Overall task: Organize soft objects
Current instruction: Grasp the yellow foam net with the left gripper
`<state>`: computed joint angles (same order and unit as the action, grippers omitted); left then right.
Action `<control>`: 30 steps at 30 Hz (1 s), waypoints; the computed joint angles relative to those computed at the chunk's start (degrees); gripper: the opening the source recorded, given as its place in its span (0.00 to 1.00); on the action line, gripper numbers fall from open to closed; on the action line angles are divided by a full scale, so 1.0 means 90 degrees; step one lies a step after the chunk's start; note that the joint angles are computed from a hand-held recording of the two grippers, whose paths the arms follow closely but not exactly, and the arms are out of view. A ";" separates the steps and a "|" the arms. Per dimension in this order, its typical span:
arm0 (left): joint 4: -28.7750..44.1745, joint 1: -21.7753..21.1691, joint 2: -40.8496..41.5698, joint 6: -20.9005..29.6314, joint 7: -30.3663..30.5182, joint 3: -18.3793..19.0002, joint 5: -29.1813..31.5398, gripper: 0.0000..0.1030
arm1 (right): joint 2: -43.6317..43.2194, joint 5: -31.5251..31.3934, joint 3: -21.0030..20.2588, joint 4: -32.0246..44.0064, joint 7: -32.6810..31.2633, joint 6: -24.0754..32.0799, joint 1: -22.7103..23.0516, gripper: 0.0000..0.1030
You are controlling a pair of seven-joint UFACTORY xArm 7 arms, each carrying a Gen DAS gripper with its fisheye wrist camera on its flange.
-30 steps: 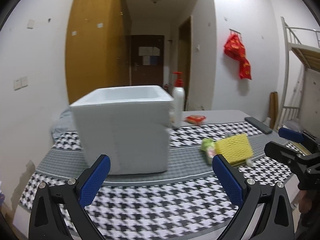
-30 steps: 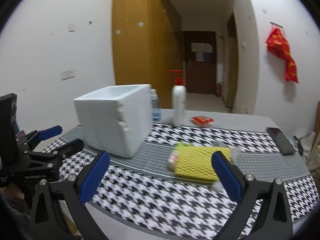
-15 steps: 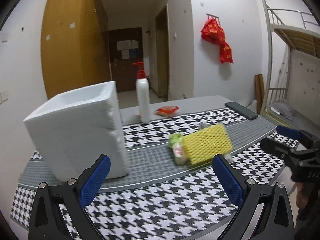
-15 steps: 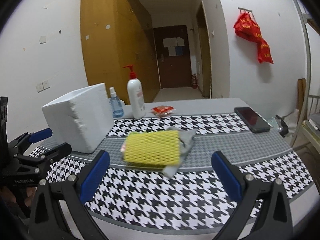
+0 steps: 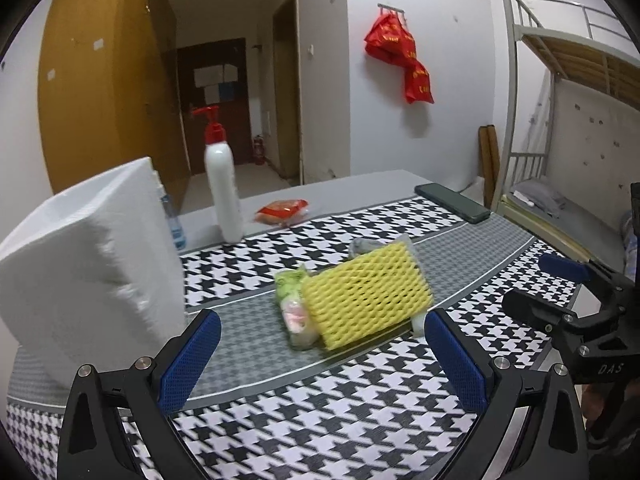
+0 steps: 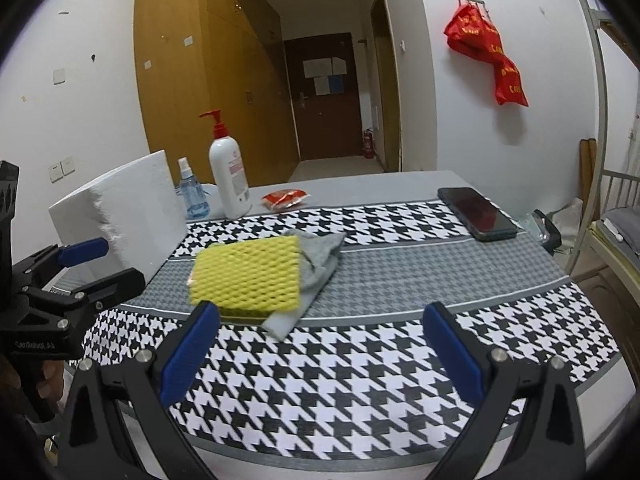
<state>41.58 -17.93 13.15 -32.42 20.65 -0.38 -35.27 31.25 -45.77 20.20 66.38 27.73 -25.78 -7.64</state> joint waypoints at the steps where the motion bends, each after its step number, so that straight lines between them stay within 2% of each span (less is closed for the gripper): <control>1: 0.0065 0.0025 0.0040 0.0103 -0.0016 -0.0006 0.0055 0.99 | 0.0039 -0.0046 0.0023 0.0040 0.0016 0.0014 -0.0030 1.00; 4: 0.0228 0.0118 0.0079 0.0603 -0.0093 0.0012 0.0370 0.99 | 0.0159 -0.0191 0.0165 0.0162 0.0127 0.0125 -0.0163 1.00; 7: 0.0374 0.0383 0.0154 0.1061 -0.0569 -0.0046 0.1053 0.99 | 0.0278 -0.0385 0.0369 0.0274 0.0188 0.0270 -0.0336 1.00; 10: 0.0544 0.0081 0.0329 0.1108 -0.0503 0.0262 0.1131 0.98 | 0.0353 -0.0407 0.0522 0.0340 0.0158 0.0362 -0.0468 1.00; 14: 0.0855 -0.0185 0.0595 0.1297 -0.0404 0.0573 0.1141 0.90 | 0.0431 -0.0376 0.0716 0.0392 0.0092 0.0523 -0.0634 1.00; 15: 0.0928 -0.0120 0.0651 0.1373 -0.0496 0.0550 0.1228 0.85 | 0.0432 -0.0327 0.0745 0.0382 0.0028 0.0547 -0.0652 1.00; 17: 0.1064 0.0182 0.0751 0.1563 -0.0788 0.0369 0.1593 0.81 | 0.0416 -0.0201 0.0779 0.0345 -0.0111 0.0557 -0.0672 1.00; 21: 0.1278 0.0151 0.0910 0.1836 -0.1132 0.0518 0.1918 0.78 | 0.0384 0.0018 0.0818 0.0285 -0.0337 0.0566 -0.0715 1.00; 23: 0.1326 0.0404 0.0935 0.1933 -0.1363 0.0331 0.2232 0.77 | 0.0395 0.0115 0.0863 0.0276 -0.0408 0.0611 -0.0755 1.00; 25: 0.1413 0.0479 0.0975 0.2115 -0.1543 0.0313 0.2431 0.72 | 0.0420 0.0200 0.0932 0.0280 -0.0489 0.0659 -0.0805 1.00; 27: 0.1505 0.0515 0.1031 0.2293 -0.1698 0.0329 0.2599 0.64 | 0.0528 0.0111 0.1237 0.0314 -0.0535 0.0775 -0.1059 1.00; 29: 0.1576 0.0918 0.1072 0.2462 -0.1862 -0.0029 0.2877 0.57 | 0.0788 -0.0207 0.1979 0.0358 -0.0571 0.1055 -0.1688 1.00; 30: 0.1606 0.0991 0.1098 0.2504 -0.1931 -0.0083 0.2974 0.51 | 0.0806 -0.0178 0.2065 0.0331 -0.0649 0.1055 -0.1758 1.00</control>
<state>56.03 -9.01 23.04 -9.88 3.27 -1.13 -8.51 38.50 -47.38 38.78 69.36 21.89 -16.29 -23.46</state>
